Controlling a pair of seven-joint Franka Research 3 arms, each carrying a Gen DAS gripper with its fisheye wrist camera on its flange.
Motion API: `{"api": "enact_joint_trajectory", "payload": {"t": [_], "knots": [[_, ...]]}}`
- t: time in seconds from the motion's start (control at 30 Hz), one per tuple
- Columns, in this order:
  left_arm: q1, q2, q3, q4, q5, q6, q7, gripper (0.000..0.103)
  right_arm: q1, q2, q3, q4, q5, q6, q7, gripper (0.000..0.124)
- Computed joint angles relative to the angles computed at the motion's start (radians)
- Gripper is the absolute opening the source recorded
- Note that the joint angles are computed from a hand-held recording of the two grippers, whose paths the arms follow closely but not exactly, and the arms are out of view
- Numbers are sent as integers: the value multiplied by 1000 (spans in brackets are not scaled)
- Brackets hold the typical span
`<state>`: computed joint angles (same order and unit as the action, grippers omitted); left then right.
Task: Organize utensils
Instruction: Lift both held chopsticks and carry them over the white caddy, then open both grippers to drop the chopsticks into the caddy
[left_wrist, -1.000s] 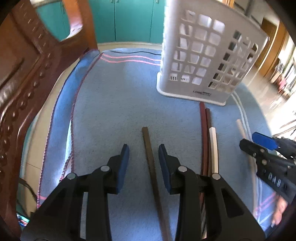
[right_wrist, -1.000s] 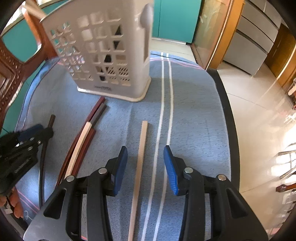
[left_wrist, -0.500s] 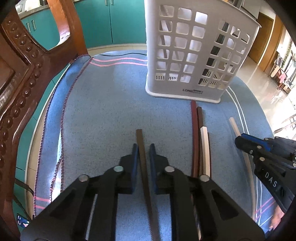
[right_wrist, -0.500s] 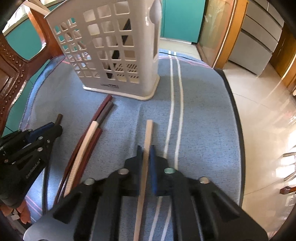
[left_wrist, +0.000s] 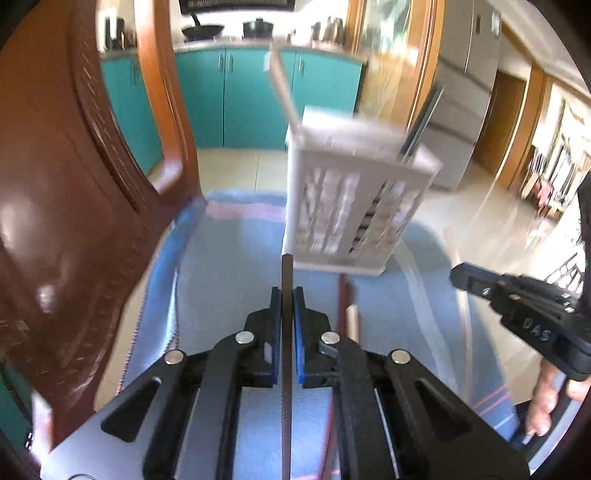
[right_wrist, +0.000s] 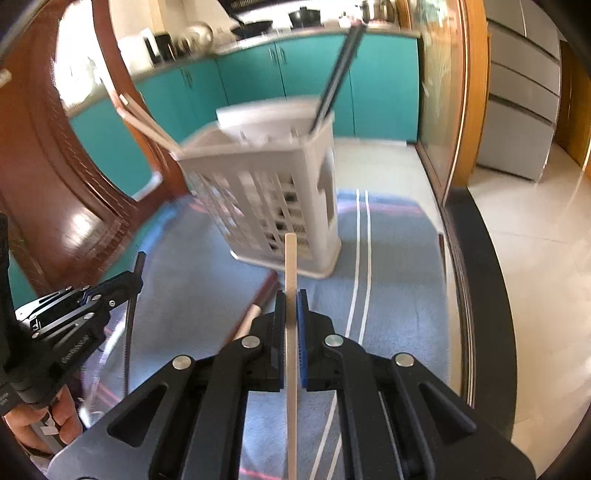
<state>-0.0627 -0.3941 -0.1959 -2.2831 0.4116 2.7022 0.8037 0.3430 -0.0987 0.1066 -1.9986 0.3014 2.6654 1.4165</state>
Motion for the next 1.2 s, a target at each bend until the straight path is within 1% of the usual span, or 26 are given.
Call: {"api": "enact_joint_trajectory", "payload": {"t": [0.07, 0.13, 0.2, 0.3, 0.37, 0.5, 0.6, 0.63, 0.67, 0.7, 0.8, 0.83, 0.87, 0.9, 0.93, 0.97, 1.0, 1.1, 1.2], "knots": [[11, -30, -20, -3, 24, 6, -31, 7, 8, -37, -7, -22, 51, 15, -36, 6], [18, -41, -37, 16, 46, 10, -53, 7, 13, -65, -6, -38, 71, 32, -46, 6], [4, -60, -28, 20, 42, 23, -46, 7, 21, -92, -11, -49, 100, 47, -68, 6], [2, -73, -26, 38, 40, 36, -45, 7, 32, -112, -19, -46, 145, 72, -100, 6], [-11, -71, -4, 55, 23, 56, -15, 7, 36, -108, -25, -14, 166, 74, -117, 6], [-13, -43, 35, 143, -16, 84, 53, 7, 37, -71, -30, 94, 203, 90, -131, 6], [-7, -12, 51, 222, -44, 125, 92, 7, 55, -38, -45, 184, 317, 134, -195, 6], [4, 1, 48, 253, -46, 137, 93, 7, 56, -20, -45, 221, 345, 159, -202, 6], [24, 15, 35, 284, -35, 150, 81, 7, 51, -10, -43, 240, 355, 172, -203, 7], [50, 25, 18, 306, -15, 158, 60, 7, 49, 8, -38, 268, 368, 206, -199, 7], [161, 70, -61, 392, 112, 178, -62, 7, 53, 58, -29, 327, 458, 333, -258, 7], [189, 90, -82, 424, 160, 178, -108, 7, 47, 76, -21, 335, 428, 374, -235, 7], [208, 111, -96, 453, 204, 180, -152, 7, 39, 91, -15, 336, 365, 409, -186, 7], [218, 125, -105, 472, 244, 181, -188, 7, 33, 114, -14, 340, 289, 435, -132, 7], [232, 143, -118, 496, 293, 179, -231, 7, 28, 133, -15, 344, 238, 438, -98, 7], [250, 169, -138, 528, 355, 164, -283, 7, 26, 152, -27, 350, 149, 415, -23, 7], [252, 193, -147, 553, 396, 147, -310, 7, 19, 173, -29, 357, 123, 393, -1, 7], [225, 262, -142, 602, 459, 114, -335, 7, 7, 225, -31, 389, 58, 299, 54, 7], [183, 327, -126, 626, 475, 58, -335, 7, 9, 242, -30, 377, 3, 266, 80, 7]]}}
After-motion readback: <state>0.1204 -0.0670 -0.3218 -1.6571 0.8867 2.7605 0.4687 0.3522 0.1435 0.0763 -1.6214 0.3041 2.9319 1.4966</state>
